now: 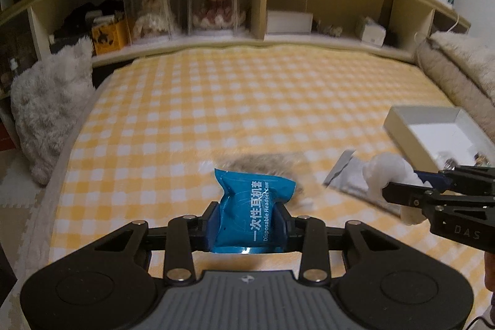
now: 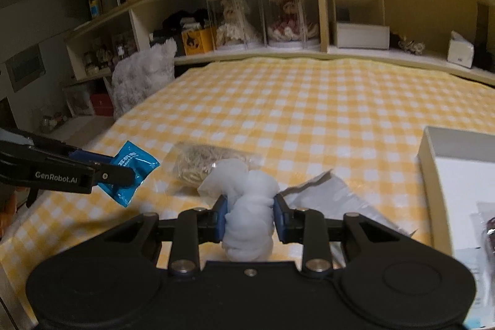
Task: Organize soft objects
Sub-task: 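Carry blue packet and cotton puff into white box and open both tools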
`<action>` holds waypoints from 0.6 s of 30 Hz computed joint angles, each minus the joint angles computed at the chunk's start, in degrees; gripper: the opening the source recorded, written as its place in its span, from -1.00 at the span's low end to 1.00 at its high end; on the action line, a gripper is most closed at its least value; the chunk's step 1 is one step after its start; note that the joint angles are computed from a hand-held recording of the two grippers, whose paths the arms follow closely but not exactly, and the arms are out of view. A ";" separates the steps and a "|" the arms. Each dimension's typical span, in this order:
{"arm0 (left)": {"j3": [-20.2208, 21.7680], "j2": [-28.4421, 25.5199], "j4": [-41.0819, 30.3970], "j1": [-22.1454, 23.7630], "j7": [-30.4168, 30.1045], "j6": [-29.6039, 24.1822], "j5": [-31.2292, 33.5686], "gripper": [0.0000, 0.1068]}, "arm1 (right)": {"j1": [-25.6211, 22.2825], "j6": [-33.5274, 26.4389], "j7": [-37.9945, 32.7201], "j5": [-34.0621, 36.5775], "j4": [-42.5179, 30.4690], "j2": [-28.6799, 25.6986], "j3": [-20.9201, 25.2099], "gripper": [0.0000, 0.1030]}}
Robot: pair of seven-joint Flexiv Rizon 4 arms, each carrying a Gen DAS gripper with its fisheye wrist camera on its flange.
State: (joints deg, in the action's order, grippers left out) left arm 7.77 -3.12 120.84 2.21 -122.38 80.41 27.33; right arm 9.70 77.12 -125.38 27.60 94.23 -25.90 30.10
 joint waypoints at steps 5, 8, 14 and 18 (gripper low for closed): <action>-0.84 0.62 -3.02 -1.54 -5.88 -0.21 5.58 -0.28 | -1.72 -1.40 -0.78 1.19 -0.62 1.96 -0.23 -0.39; -1.52 0.32 -5.43 -2.22 -7.82 -0.61 7.73 -0.28 | -2.90 -3.22 -2.35 2.54 -1.60 3.15 -0.84 -0.39; -2.14 -2.01 -11.35 -4.55 -12.23 -1.24 11.72 -0.28 | -4.25 -7.26 -5.89 5.86 -5.57 4.11 -3.58 -0.39; -2.21 -5.68 -15.51 -6.81 -12.04 -0.70 10.99 -0.28 | -4.85 -9.27 -8.22 7.29 -8.07 4.08 -5.94 -0.39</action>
